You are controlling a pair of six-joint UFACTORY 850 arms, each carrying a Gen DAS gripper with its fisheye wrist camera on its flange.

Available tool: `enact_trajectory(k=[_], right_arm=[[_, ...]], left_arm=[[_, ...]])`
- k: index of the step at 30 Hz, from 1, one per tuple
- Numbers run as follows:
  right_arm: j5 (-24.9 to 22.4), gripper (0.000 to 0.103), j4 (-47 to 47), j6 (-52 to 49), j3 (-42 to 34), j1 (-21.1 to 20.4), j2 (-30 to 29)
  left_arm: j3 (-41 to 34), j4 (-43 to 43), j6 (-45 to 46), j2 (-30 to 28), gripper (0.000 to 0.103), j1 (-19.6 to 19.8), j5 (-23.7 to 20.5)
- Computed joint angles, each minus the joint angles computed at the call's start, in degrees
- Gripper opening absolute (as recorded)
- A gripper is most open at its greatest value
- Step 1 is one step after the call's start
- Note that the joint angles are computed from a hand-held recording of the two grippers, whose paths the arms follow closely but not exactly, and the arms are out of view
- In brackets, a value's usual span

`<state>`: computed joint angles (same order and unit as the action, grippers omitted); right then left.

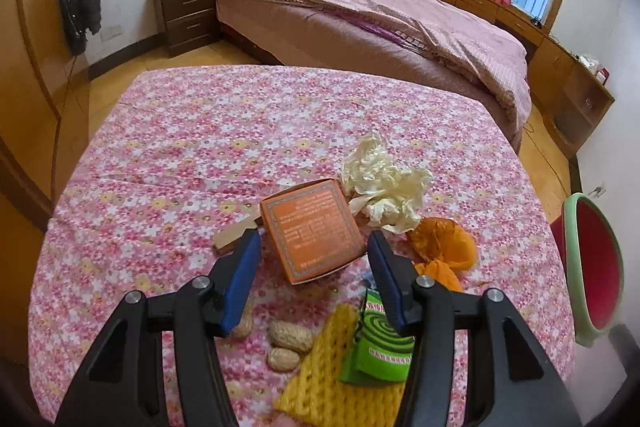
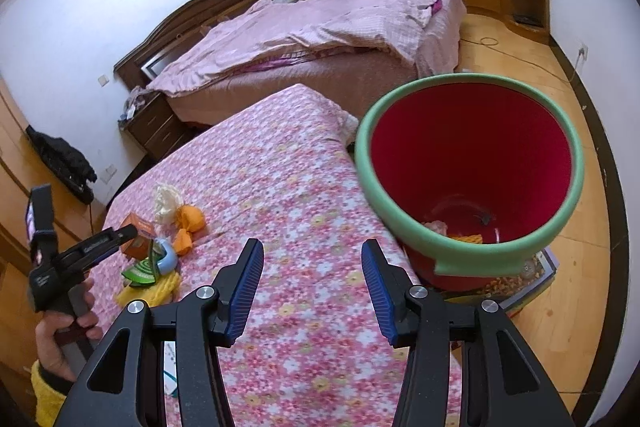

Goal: Collect trash
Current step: 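Move both grippers back toward the orange box on the bedspread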

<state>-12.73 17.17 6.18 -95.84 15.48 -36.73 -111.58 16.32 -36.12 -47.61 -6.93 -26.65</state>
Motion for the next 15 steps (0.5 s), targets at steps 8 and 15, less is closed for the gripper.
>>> enact_trajectory(k=[8, 15], right_arm=[[-3.2, 0.053, -4.2, 1.9, -5.8, 1.8, -3.2], [-6.9, 0.053, -5.6, 2.3, -12.8, 3.1, -7.5]], left_arm=[[-1.4, -6.8, 7.0, -1.4, 0.055, 0.6, 2.2], [-3.3, -11.0, 11.6, -2.9, 0.058, 1.1, 2.4]])
